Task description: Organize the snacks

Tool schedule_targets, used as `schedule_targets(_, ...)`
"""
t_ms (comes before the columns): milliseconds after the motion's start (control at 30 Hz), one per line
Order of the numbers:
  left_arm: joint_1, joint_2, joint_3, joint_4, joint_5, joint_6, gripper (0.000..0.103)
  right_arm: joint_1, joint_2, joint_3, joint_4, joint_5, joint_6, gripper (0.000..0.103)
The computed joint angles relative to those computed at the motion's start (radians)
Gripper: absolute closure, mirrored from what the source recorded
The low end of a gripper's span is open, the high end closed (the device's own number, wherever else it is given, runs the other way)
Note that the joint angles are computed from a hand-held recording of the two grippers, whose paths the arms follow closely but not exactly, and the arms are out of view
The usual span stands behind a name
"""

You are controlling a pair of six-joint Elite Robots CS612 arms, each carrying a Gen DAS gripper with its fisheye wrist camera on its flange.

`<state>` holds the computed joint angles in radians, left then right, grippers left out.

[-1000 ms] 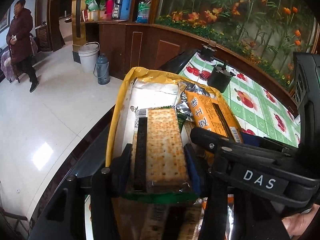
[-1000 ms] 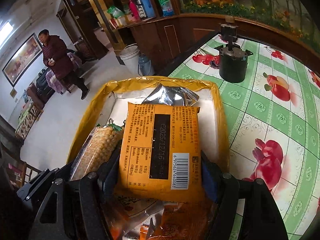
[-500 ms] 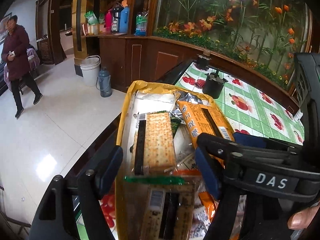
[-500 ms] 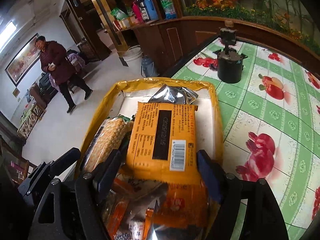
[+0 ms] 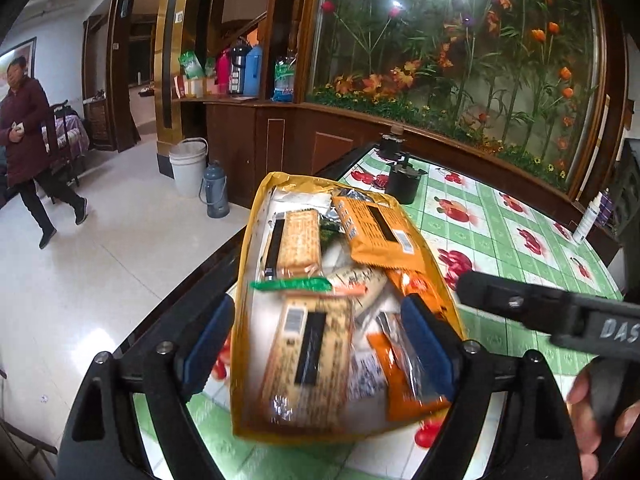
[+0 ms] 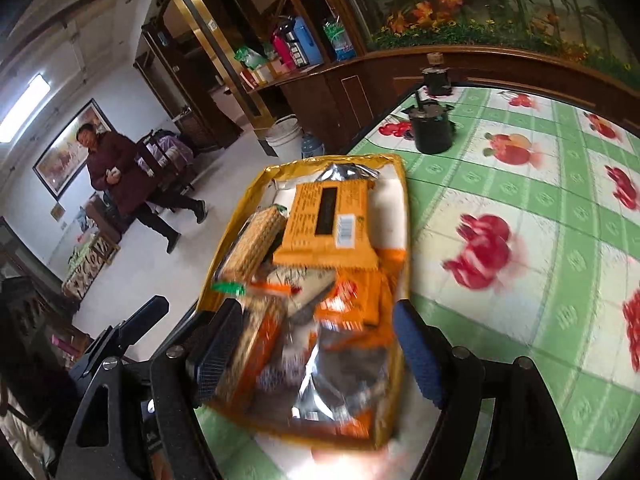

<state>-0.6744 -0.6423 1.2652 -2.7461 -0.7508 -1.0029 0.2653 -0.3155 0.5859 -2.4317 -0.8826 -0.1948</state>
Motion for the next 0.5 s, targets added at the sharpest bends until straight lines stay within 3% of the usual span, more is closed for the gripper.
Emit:
schedule_targets(300,-0.054,0.006,0.02,-0.008,0.053,0.016,0.006,-0.058,-0.146,0.332,-0.217,0.008,-0.041,0.016)
schedule_targets(433,-0.072,0.021,0.014,-0.039,0.082,0.065,0.0,-0.077,-0.18,0.441,-0.309,-0.003,-0.073,0.016)
schedule_targets(500,-0.076,0.03,-0.004,0.004,0.106,0.06,0.0,-0.081,-0.188,0.481,-0.359,-0.005,-0.101,0.016)
